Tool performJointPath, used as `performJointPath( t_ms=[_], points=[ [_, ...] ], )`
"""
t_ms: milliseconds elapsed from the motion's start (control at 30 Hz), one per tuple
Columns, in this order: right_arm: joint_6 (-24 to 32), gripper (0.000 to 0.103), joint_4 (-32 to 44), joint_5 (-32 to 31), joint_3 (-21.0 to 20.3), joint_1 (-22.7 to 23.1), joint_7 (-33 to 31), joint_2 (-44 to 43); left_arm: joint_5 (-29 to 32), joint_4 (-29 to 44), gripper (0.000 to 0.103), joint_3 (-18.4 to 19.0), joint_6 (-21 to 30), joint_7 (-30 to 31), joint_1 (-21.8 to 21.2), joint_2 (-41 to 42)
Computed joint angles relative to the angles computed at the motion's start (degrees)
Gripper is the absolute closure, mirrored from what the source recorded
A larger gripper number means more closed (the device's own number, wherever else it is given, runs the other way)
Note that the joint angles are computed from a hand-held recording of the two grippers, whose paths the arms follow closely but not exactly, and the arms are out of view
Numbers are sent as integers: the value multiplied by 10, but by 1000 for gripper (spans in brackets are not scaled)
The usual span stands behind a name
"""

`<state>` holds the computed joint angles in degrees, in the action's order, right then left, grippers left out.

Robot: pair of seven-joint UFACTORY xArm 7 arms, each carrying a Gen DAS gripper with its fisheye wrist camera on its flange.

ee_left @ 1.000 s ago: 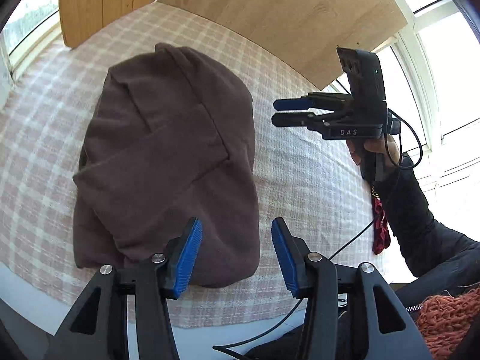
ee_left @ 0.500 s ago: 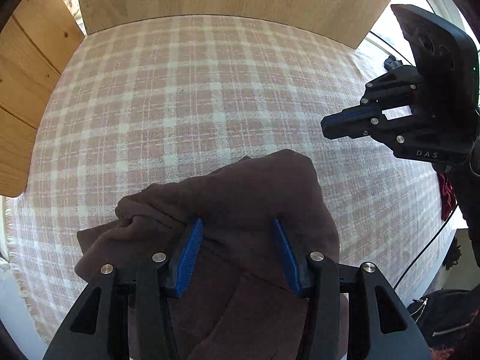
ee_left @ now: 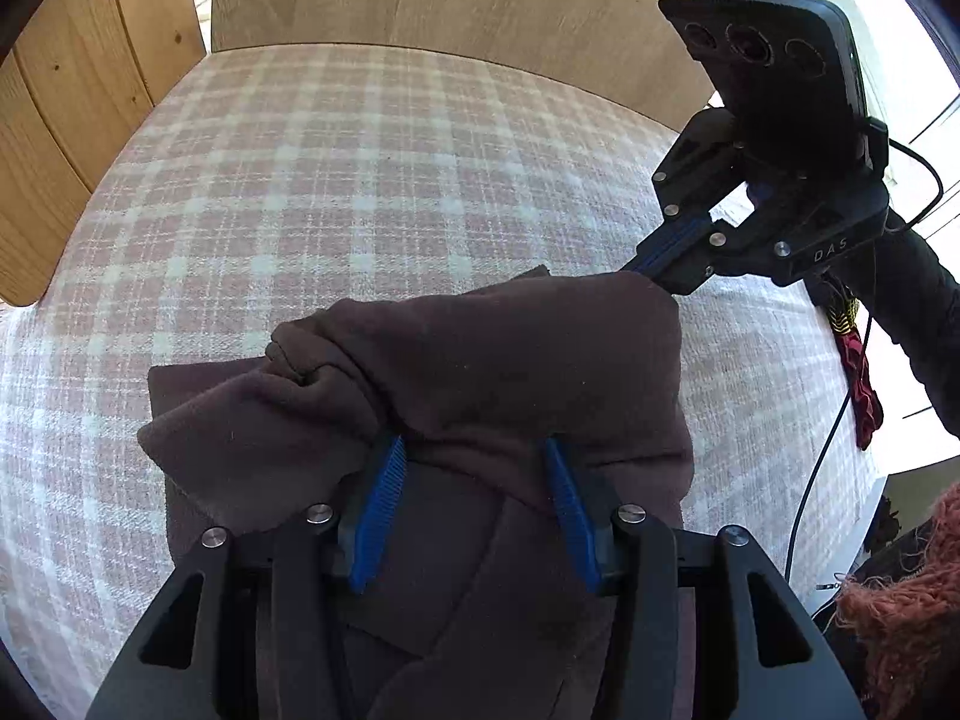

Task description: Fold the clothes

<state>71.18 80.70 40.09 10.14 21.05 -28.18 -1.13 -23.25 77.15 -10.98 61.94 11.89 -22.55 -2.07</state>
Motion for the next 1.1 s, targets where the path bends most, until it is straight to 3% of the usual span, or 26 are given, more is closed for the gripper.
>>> performJointPath(
  t_ms=[233, 433, 533, 633, 733, 867, 1000, 1100],
  points=[
    [48, 100, 120, -4, 5, -16, -4, 94, -28, -40, 56, 7, -33, 25, 2, -29],
    [170, 100, 288, -85, 40, 13, 13, 240, -33, -40, 56, 11, -24, 32, 5, -33],
    [227, 98, 364, -86, 54, 19, 22, 298, -22, -43, 56, 5, -25, 29, 0, -33],
    [334, 98, 468, -135, 55, 41, 32, 342, -22, -38, 56, 6, -13, 38, -1, -32],
    [400, 98, 516, -169, 49, 58, 33, 351, -17, -37, 56, 4, -9, 46, -3, -34],
    [409, 98, 475, -192, 32, 58, 32, 316, -18, -40, 56, 6, -8, 39, -3, -38],
    [300, 98, 352, -178, 23, 39, 40, 232, -11, -45, 56, -2, -8, 19, -9, -48],
    [256, 98, 293, -145, 31, 26, 27, 185, 0, -56, 56, -14, -14, -15, -22, -64]
  ],
)
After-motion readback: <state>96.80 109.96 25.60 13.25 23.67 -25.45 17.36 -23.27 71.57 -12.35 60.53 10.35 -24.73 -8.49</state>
